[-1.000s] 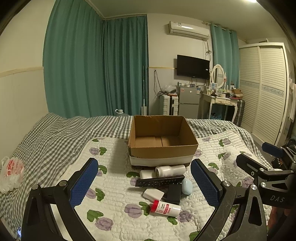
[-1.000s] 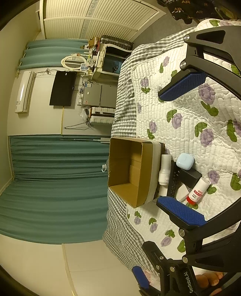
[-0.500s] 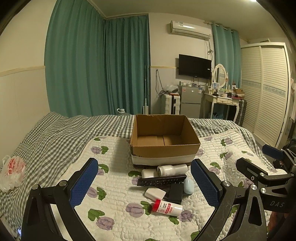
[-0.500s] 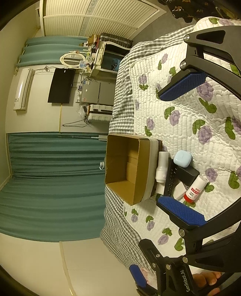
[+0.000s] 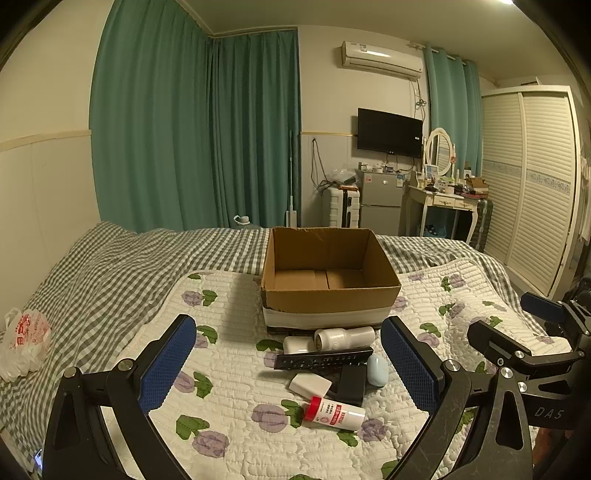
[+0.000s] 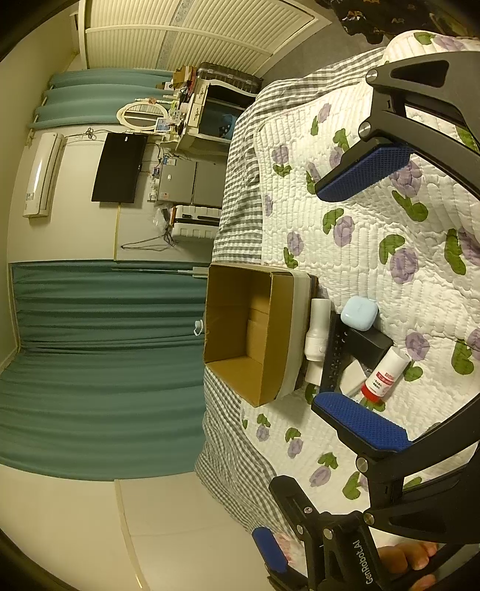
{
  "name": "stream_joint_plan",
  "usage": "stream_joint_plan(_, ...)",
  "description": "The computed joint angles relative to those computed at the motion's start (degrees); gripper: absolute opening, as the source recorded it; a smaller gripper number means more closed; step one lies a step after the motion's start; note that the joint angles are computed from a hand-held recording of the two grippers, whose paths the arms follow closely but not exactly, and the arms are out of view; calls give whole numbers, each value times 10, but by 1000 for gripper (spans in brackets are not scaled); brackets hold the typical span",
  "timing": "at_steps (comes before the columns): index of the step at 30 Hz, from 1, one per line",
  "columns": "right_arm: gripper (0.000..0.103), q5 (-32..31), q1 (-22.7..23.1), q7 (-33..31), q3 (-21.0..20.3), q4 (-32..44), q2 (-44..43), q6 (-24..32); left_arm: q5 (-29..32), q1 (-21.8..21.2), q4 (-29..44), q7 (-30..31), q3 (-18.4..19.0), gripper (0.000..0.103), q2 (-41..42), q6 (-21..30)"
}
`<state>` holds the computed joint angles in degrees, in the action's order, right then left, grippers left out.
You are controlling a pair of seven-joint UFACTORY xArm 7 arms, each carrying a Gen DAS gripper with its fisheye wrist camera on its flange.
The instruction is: Organize rigid objects
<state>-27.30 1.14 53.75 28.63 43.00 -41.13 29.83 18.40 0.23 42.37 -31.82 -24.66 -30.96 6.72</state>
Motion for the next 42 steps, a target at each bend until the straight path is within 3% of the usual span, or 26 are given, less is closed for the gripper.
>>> stream_joint_plan(10, 103, 2, 7, -6, -6, 3, 15, -3, 5, 8, 2, -5, -6, 102, 1, 4)
stream_joint_plan(16, 103, -3, 8, -18, -14, 9, 34, -10, 29, 35, 23, -25, -26, 102, 18, 25)
stream_joint_plan(20, 103, -7, 7, -29, -24, 17, 62, -18, 67, 65, 54, -48, -49, 102, 52, 35)
stream_joint_plan(26, 103, -23, 3, -42, -42, 39, 119, -30, 170, 120, 116, -117, -97, 102, 135, 52)
stream_joint_plan(32, 102, -30, 16, -48, -76, 46, 191, -43, 221, 101, 134, -160, -78, 102, 217, 56)
stream_joint_plan(36, 95, 12, 57, -90, -122, 53, 255, -42, 194, 65, 139, -133, -43, 102, 255, 76)
stream_joint_plan(39, 91, 53, 85, -129, -153, 74, 302, -39, 135, 33, 140, -86, -11, 102, 271, 87)
stream_joint_plan(42, 82, 61, 99, -140, -165, 91, 334, -29, 147, 13, 148, -94, 6, 102, 285, 103)
